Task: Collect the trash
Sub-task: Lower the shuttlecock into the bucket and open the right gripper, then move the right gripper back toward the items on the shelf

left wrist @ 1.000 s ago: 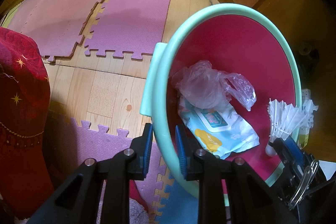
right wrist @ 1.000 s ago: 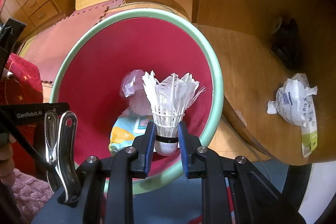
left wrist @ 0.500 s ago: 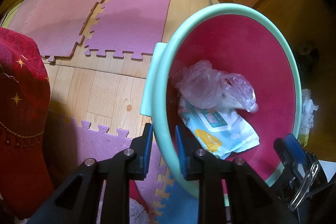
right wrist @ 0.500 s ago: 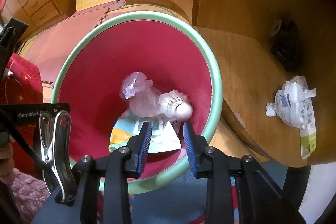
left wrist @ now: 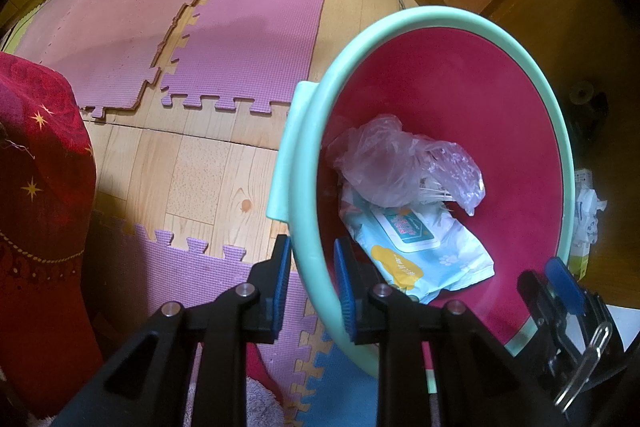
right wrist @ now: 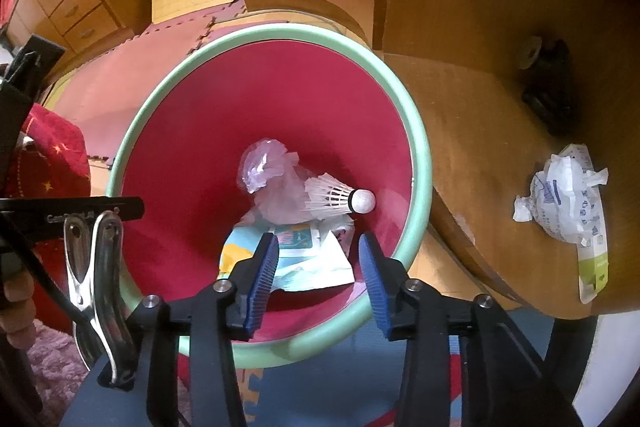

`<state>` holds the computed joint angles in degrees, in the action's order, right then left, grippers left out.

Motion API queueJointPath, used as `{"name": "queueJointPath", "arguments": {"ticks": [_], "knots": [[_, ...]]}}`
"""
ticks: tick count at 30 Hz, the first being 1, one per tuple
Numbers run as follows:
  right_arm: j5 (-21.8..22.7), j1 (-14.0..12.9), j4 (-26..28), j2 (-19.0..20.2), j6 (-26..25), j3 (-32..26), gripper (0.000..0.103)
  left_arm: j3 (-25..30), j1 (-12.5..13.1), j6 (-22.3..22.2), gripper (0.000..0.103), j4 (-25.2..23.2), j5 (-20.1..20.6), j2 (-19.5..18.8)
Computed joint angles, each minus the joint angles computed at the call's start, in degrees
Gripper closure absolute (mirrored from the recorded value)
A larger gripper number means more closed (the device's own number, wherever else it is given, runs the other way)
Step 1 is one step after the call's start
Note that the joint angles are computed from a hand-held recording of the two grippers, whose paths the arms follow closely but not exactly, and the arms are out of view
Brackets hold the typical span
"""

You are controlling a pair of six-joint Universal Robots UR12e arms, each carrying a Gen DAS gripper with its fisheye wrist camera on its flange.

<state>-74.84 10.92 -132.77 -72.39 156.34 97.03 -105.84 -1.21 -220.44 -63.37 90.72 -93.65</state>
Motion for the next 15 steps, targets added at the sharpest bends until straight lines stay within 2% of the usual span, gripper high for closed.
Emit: {"name": "queueJointPath", "arguments": {"ticks": [5, 15], "knots": [[2.54, -0.42, 0.49, -0.6, -0.34, 0.18, 0.057, 0.02, 0.06, 0.05, 0.08, -0.01, 0.01, -0.03], [7.41, -0.71, 1.35, -3.23, -6.05, 1.31, 0.055, 0.02, 0.06, 0.04, 0.08, 0.01, -0.02, -0.04]]}}
